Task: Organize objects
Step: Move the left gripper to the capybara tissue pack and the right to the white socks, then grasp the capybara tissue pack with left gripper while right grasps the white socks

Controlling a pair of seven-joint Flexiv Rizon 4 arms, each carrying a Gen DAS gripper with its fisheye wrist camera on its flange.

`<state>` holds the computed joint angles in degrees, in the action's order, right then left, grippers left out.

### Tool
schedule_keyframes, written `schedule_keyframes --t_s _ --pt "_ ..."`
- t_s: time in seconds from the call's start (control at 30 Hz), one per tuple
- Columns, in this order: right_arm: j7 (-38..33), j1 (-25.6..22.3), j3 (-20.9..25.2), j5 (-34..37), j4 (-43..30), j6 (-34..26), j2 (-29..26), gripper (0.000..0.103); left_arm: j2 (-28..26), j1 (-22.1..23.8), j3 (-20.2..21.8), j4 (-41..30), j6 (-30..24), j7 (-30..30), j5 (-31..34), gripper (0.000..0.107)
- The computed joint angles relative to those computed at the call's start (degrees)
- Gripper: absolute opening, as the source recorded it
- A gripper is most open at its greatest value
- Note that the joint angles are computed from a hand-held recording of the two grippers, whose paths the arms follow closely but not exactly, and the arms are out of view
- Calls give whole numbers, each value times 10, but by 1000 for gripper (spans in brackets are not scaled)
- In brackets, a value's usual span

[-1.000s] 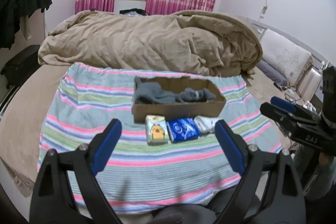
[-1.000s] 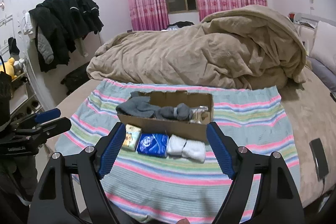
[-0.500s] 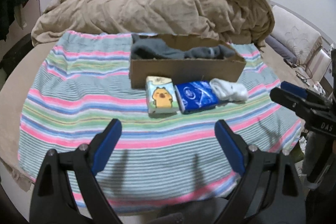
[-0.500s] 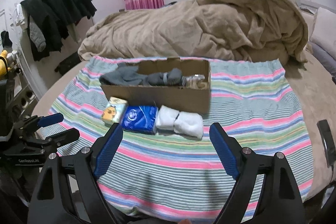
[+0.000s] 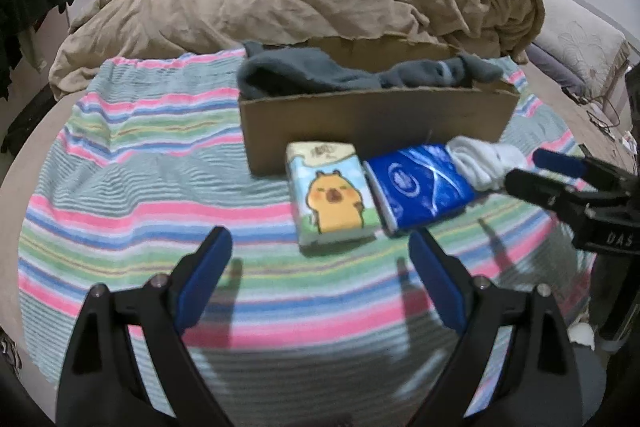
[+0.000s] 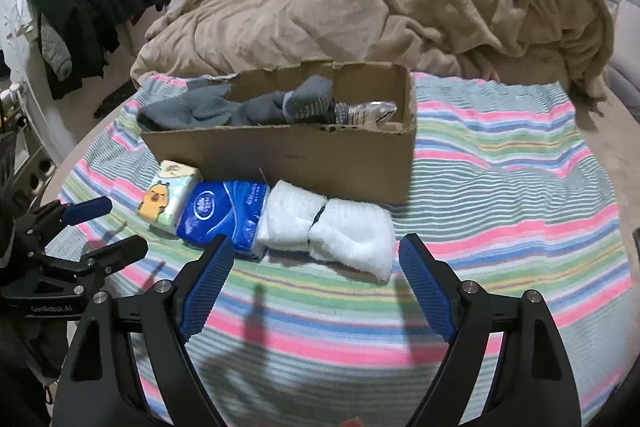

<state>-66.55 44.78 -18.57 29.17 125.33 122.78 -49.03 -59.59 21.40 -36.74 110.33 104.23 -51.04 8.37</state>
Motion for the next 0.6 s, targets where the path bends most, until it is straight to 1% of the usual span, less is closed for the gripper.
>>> schedule_keyframes --t_s 0.07,0.23,0.33,0.4,0.43,0.47,0.5,0.53,0.6 --pt "2 -14 6 -10 -10 -3 -6 87 -9 0 -5 -8 -4 2 0 91" --pt "9 -42 16 -29 -31 -9 -20 87 -26 -20 0 -40 -15 8 -12 91" --pt "15 -75 40 -53 -39 -1 -22 87 -35 -25 -1 -53 -25 14 -19 89" --pt "18 -95 54 -69 -47 -6 -24 87 -42 -19 -12 -57 -37 22 -23 76" --pt "20 -99 57 -73 -51 -9 -26 87 -45 -16 -16 -57 -39 26 -24 73" --pt "22 -102 59 -77 -53 -10 -29 87 -48 -13 -20 -56 -37 31 -24 68" --pt "25 -107 63 -79 -55 -6 -30 87 -50 -9 -25 -55 -38 35 -24 61" --pt "28 -114 70 -82 -54 2 -31 86 -51 -6 -29 -52 -38 40 -23 57" --pt "30 -122 78 -86 -51 12 -30 81 -50 -4 -31 -46 -30 45 -22 53"
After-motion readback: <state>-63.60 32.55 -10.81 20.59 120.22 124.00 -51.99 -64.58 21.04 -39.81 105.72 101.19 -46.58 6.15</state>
